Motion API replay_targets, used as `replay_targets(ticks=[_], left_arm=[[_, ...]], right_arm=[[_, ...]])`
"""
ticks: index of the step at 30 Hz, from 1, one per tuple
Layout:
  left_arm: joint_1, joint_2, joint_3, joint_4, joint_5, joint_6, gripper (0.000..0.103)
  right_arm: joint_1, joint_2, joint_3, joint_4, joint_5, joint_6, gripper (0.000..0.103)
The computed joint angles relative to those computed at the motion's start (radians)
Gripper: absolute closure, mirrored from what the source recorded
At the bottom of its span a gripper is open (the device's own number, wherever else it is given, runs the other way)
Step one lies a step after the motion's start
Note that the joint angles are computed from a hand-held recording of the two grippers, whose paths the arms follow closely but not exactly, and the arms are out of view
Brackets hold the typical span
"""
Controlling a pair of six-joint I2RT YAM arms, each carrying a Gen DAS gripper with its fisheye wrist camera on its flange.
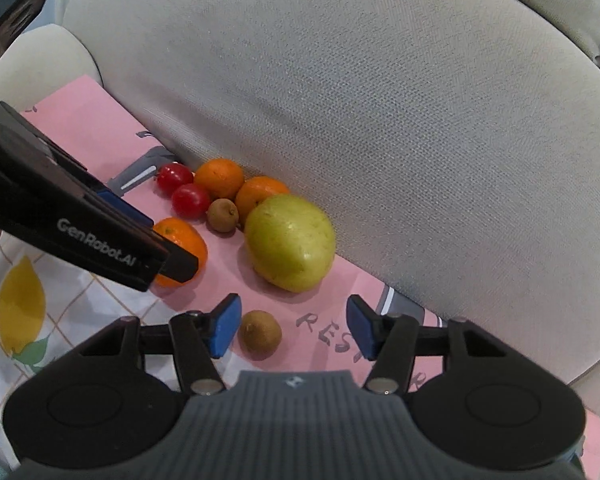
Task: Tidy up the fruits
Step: 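Grasp another orange with the left tool while the right tool grasps a green pear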
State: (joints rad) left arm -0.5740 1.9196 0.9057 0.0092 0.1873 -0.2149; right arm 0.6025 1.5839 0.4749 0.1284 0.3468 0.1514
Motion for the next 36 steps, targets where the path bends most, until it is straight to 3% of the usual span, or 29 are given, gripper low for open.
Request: replay_targets(ticks=[7, 11, 24, 29, 36], left_arm=[[0.040, -0.015, -0.024, 0.020, 0.047, -0.004, 0.052], [0.078, -0.051, -0.037, 0.012, 0.053, -0.019, 0.052], [0.171, -0.142, -0.075, -0.033, 0.092, -0.017, 0.052], [0.178, -0.175, -0.086, -0.056, 0.093, -0.010, 0.052], [0.180, -0.248, -0.115, -0.090, 0.089, -0.012, 0.052]], right_arm=[[0.018, 0.081, 0.043, 0.031, 0.031, -0.095, 0.045], [0.014, 0.142, 0.084, 0.058, 0.060, -0.137, 0.034], [-0.026, 0.313, 0.216, 0.088, 0.056, -0.170, 0.034], [-0.025, 0.385, 0.270, 0.092, 0.057, -0.161, 0.039], [-0.014, 0.378, 0.293, 0.042, 0.080, -0.125, 0.040]])
